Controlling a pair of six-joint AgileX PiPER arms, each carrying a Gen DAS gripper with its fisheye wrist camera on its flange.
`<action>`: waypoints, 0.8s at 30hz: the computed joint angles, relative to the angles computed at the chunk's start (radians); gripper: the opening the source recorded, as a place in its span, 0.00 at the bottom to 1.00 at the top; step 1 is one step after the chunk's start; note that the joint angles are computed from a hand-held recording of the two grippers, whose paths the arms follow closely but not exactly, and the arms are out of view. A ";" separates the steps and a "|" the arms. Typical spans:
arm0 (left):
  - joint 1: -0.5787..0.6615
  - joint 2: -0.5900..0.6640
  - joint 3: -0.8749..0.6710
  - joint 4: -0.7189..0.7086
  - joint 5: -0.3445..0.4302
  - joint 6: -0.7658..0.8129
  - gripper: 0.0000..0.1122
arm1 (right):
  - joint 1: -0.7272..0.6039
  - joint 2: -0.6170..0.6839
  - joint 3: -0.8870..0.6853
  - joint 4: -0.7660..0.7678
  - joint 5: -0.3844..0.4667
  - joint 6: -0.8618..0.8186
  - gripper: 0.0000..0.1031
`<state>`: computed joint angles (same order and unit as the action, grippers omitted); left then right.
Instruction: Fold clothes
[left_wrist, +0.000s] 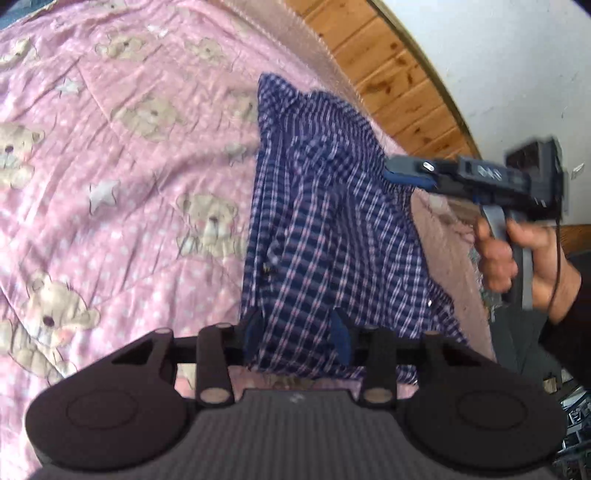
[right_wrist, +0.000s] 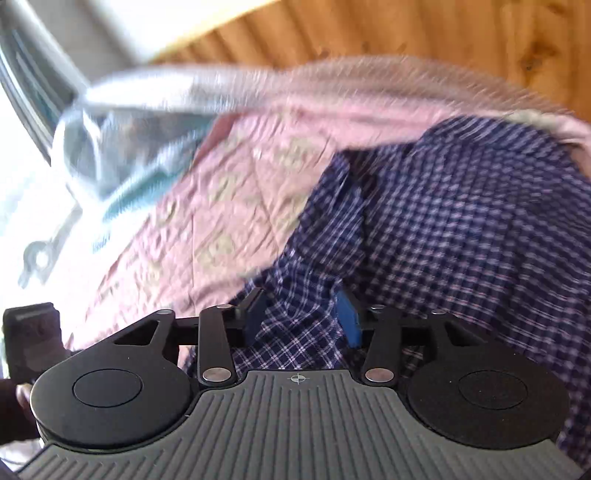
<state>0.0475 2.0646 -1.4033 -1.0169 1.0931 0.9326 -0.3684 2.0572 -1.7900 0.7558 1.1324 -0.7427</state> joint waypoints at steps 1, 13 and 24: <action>-0.001 0.006 -0.014 -0.005 0.004 0.002 0.40 | -0.026 -0.046 0.051 0.001 -0.024 -0.010 0.49; -0.036 -0.070 0.121 0.105 -0.095 -0.050 0.07 | -0.496 -0.431 0.610 -0.169 -0.187 -0.273 0.58; -0.084 -0.098 0.072 0.146 -0.109 -0.160 0.26 | -0.442 -0.121 0.308 -0.127 -0.031 -0.332 0.55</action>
<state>-0.0365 1.9670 -1.3314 -0.8714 0.9836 0.7722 -0.8106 1.9365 -1.4817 0.6288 1.1013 -1.0743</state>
